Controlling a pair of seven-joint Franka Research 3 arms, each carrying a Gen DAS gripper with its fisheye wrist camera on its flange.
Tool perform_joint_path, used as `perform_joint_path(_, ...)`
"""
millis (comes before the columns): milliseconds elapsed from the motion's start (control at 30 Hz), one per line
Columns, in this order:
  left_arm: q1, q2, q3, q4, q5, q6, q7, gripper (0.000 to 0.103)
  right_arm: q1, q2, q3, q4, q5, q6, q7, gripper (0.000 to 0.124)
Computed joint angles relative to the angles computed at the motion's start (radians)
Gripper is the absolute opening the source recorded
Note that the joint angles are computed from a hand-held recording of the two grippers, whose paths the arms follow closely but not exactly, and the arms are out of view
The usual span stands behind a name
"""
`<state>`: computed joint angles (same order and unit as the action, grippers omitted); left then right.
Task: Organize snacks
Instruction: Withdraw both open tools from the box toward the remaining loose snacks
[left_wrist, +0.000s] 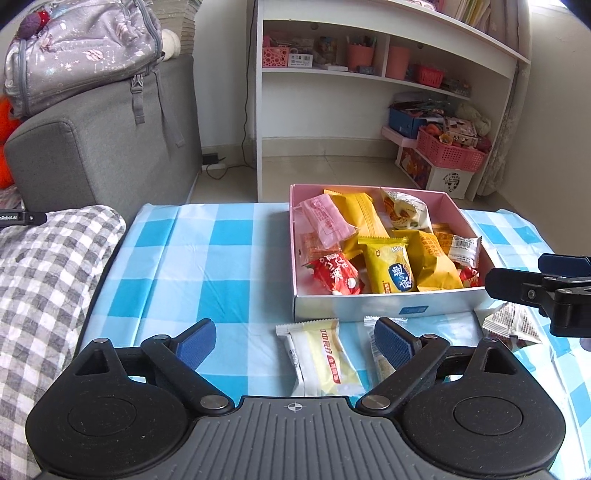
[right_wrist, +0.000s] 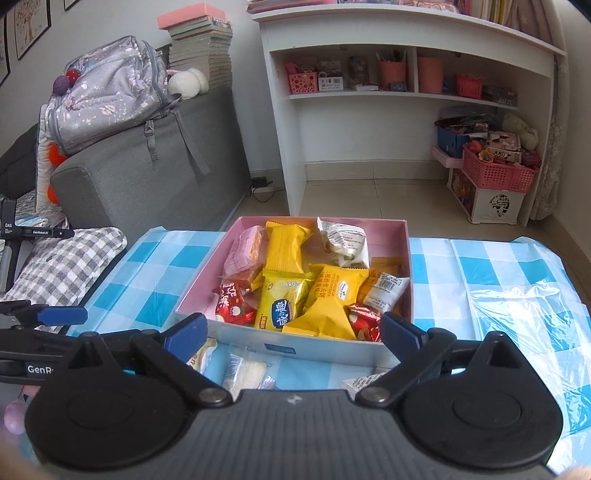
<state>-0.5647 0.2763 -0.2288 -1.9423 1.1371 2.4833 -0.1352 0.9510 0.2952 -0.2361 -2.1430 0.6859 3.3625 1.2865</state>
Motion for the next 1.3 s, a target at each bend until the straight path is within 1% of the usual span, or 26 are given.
perform_joint_path(67, -0.002, -0.006, -0.001, -0.013, 0.004, -0.006, -0.003, 0.095, 0.016, -0.001, -0.007, -0.009, 0.004, 0.008, -0.009, 0.1)
perform_joint_path(133, -0.005, -0.009, -0.003, -0.025, 0.015, -0.008, -0.01, 0.095, 0.011, -0.003, 0.008, -0.017, 0.007, 0.016, -0.022, 0.1)
perform_joint_path(200, -0.004, -0.01, -0.004, -0.035, 0.026, -0.002, -0.012, 0.095, -0.018, -0.006, 0.043, -0.025, 0.001, 0.024, -0.035, 0.1)
perform_joint_path(267, -0.001, -0.012, -0.005, -0.047, 0.032, 0.01, -0.019, 0.095, -0.083, -0.012, 0.114, -0.039, -0.026, 0.039, -0.041, 0.1)
perform_joint_path(300, 0.001, -0.015, -0.005, -0.055, 0.034, 0.016, -0.027, 0.095, -0.103, -0.014, 0.136, -0.046, -0.033, 0.047, -0.047, 0.1)
perform_joint_path(367, 0.007, -0.021, -0.003, -0.071, 0.045, 0.035, -0.044, 0.095, -0.116, -0.017, 0.159, -0.056, -0.023, 0.061, -0.063, 0.1)
perform_joint_path(433, 0.01, -0.023, -0.001, -0.081, 0.066, 0.043, -0.055, 0.095, -0.166, -0.023, 0.209, -0.066, -0.038, 0.068, -0.064, 0.1)
perform_joint_path(500, 0.011, -0.018, 0.001, -0.083, 0.094, 0.042, -0.063, 0.095, -0.189, -0.021, 0.233, -0.071, -0.047, 0.074, -0.075, 0.1)
perform_joint_path(567, 0.019, -0.003, 0.006, -0.083, 0.119, 0.065, -0.074, 0.095, -0.197, -0.015, 0.238, -0.068, -0.051, 0.065, -0.094, 0.099)
perform_joint_path(600, 0.024, 0.005, 0.008, -0.081, 0.124, 0.084, -0.08, 0.095, -0.201, -0.01, 0.242, -0.067, -0.058, 0.065, -0.1, 0.097)
perform_joint_path(667, 0.032, 0.023, 0.016, -0.076, 0.142, 0.131, -0.103, 0.095, -0.249, -0.002, 0.28, -0.068, -0.103, 0.054, -0.098, 0.092)
perform_joint_path(733, 0.037, 0.048, 0.023, -0.063, 0.147, 0.173, -0.111, 0.094, -0.341, 0.006, 0.356, -0.073, -0.19, 0.037, -0.079, 0.079)
perform_joint_path(767, 0.035, 0.061, 0.025, -0.053, 0.142, 0.178, -0.108, 0.094, -0.366, 0.011, 0.371, -0.073, -0.224, 0.019, -0.078, 0.076)
perform_joint_path(800, 0.03, 0.073, 0.028, -0.042, 0.135, 0.177, -0.102, 0.093, -0.379, 0.014, 0.376, -0.071, -0.25, -0.004, -0.077, 0.07)
perform_joint_path(833, 0.026, 0.084, 0.031, -0.032, 0.127, 0.177, -0.096, 0.093, -0.366, 0.016, 0.356, -0.066, -0.261, -0.028, -0.077, 0.06)
perform_joint_path(867, 0.022, 0.096, 0.035, -0.019, 0.122, 0.179, -0.09, 0.093, -0.348, 0.016, 0.331, -0.061, -0.273, -0.06, -0.074, 0.056)
perform_joint_path(900, 0.017, 0.104, 0.04, -0.01, 0.12, 0.18, -0.088, 0.093, -0.356, 0.018, 0.331, -0.056, -0.288, -0.083, -0.067, 0.051)
perform_joint_path(967, 0.007, 0.125, 0.049, 0.014, 0.108, 0.177, -0.08, 0.093, -0.386, 0.024, 0.352, -0.052, -0.316, -0.105, -0.054, 0.051)
perform_joint_path(1033, 0.003, 0.142, 0.055, 0.031, 0.086, 0.184, -0.069, 0.091, -0.375, 0.027, 0.334, -0.049, -0.343, -0.122, -0.039, 0.051)
perform_joint_path(1100, -0.002, 0.158, 0.06, 0.047, 0.057, 0.181, -0.047, 0.089, -0.334, 0.029, 0.286, -0.045, -0.376, -0.141, -0.02, 0.051)
perform_joint_path(1167, -0.009, 0.174, 0.064, 0.066, 0.018, 0.163, -0.021, 0.087, -0.289, 0.035, 0.23, -0.035, -0.418, -0.172, 0.004, 0.051)
perform_joint_path(1233, -0.014, 0.182, 0.071, 0.075, -0.007, 0.162, -0.01, 0.082, -0.257, 0.043, 0.19, -0.029, -0.463, -0.189, 0.032, 0.049)
perform_joint_path(1300, -0.02, 0.188, 0.079, 0.081, -0.022, 0.163, -0.004, 0.08, -0.233, 0.054, 0.159, -0.02, -0.502, -0.2, 0.062, 0.048)
